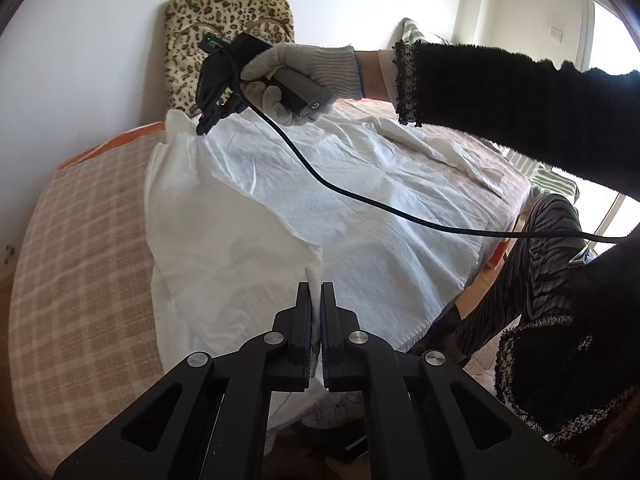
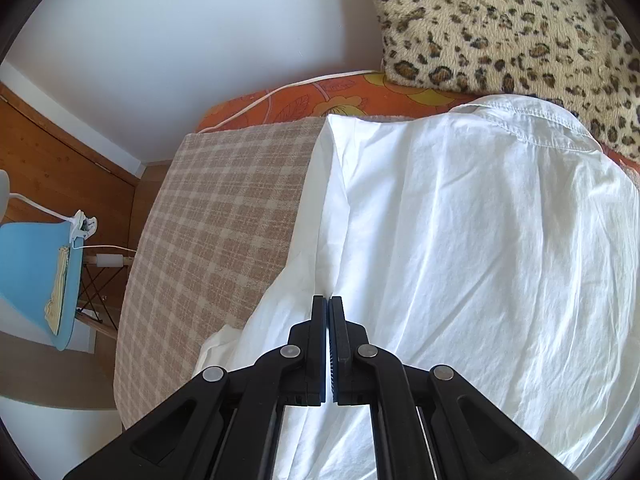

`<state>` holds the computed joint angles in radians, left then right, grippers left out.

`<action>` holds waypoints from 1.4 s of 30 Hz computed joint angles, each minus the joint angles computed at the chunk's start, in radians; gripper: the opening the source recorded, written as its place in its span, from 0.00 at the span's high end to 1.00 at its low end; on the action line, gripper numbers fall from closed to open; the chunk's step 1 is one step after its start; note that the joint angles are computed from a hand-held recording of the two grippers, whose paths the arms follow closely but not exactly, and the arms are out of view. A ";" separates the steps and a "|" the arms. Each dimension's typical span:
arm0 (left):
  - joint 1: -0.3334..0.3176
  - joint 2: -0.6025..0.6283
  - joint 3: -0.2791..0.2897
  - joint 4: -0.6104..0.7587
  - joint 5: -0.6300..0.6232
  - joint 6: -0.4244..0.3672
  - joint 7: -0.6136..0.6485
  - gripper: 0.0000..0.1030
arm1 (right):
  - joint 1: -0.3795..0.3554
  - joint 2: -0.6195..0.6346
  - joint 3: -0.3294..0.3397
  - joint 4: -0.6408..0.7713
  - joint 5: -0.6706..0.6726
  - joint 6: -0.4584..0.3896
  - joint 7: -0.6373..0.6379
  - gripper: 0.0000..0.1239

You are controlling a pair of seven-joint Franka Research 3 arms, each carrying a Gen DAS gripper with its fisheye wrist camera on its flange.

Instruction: Fold small clothes

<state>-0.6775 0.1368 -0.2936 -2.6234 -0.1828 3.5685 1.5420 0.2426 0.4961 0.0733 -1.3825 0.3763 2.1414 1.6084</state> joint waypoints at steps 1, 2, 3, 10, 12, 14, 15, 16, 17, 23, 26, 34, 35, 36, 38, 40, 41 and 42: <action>-0.013 0.011 0.008 0.017 -0.002 -0.043 0.017 0.96 | 0.005 -0.006 -0.006 -0.020 -0.015 0.005 -0.002 1.00; -0.061 0.017 0.033 0.032 -0.074 -0.084 0.080 0.95 | 0.008 -0.009 -0.011 -0.031 -0.034 -0.005 -0.006 1.00; -0.102 0.020 0.057 0.039 -0.129 -0.100 0.126 0.95 | 0.017 -0.002 -0.019 -0.024 -0.064 -0.027 -0.001 0.96; 0.102 -0.046 -0.028 -0.057 0.194 -0.006 -0.191 0.84 | 0.068 -0.080 -0.047 -0.090 -0.259 0.069 -0.015 0.71; 0.125 -0.059 -0.023 -0.077 0.194 0.034 -0.236 0.84 | 0.046 -0.103 -0.015 -0.104 -0.189 0.117 -0.079 0.71; 0.120 -0.064 -0.013 -0.083 0.109 0.036 -0.219 0.84 | 0.027 -0.100 0.023 -0.090 -0.106 0.129 -0.171 0.67; 0.144 -0.063 -0.015 -0.088 0.134 0.031 -0.258 0.84 | 0.023 -0.087 0.042 -0.070 -0.071 0.112 -0.222 0.63; 0.187 -0.051 -0.016 -0.086 0.226 0.017 -0.350 0.84 | 0.028 -0.072 0.053 -0.049 -0.055 0.092 -0.265 0.54; 0.216 -0.034 -0.020 -0.079 0.283 0.006 -0.425 0.84 | 0.047 -0.063 0.054 -0.042 -0.067 0.088 -0.294 0.52; 0.397 0.071 -0.084 -0.028 0.682 -0.040 -0.808 0.84 | 0.140 -0.050 0.029 -0.078 -0.183 0.131 -0.387 0.47; 0.310 0.064 -0.040 -0.024 0.620 -0.062 -0.755 0.76 | 0.166 -0.031 0.014 -0.072 -0.227 0.143 -0.375 0.62; 0.219 0.073 0.010 -0.033 0.456 -0.035 -0.640 0.95 | 0.183 -0.009 0.002 -0.049 -0.250 0.165 -0.320 0.96; 0.238 0.078 0.002 -0.039 0.468 -0.015 -0.656 0.96 | 0.178 -0.008 0.006 -0.047 -0.241 0.165 -0.321 0.95; 0.222 0.074 0.012 -0.047 0.434 -0.004 -0.638 0.96 | 0.177 -0.009 0.005 -0.047 -0.241 0.171 -0.317 0.95; 0.202 0.067 0.024 -0.054 0.389 0.001 -0.609 0.97 | 0.176 -0.011 0.002 -0.048 -0.244 0.177 -0.305 0.96; 0.184 0.053 0.032 -0.065 0.342 0.016 -0.577 0.98 | 0.173 -0.009 0.001 -0.042 -0.239 0.179 -0.290 0.97; 0.184 0.046 0.032 -0.071 0.331 0.024 -0.568 0.98 | 0.166 -0.006 0.005 -0.036 -0.224 0.175 -0.284 0.97; 0.170 0.033 0.038 -0.080 0.294 0.027 -0.542 0.98 | 0.159 0.000 0.008 -0.026 -0.208 0.169 -0.275 0.97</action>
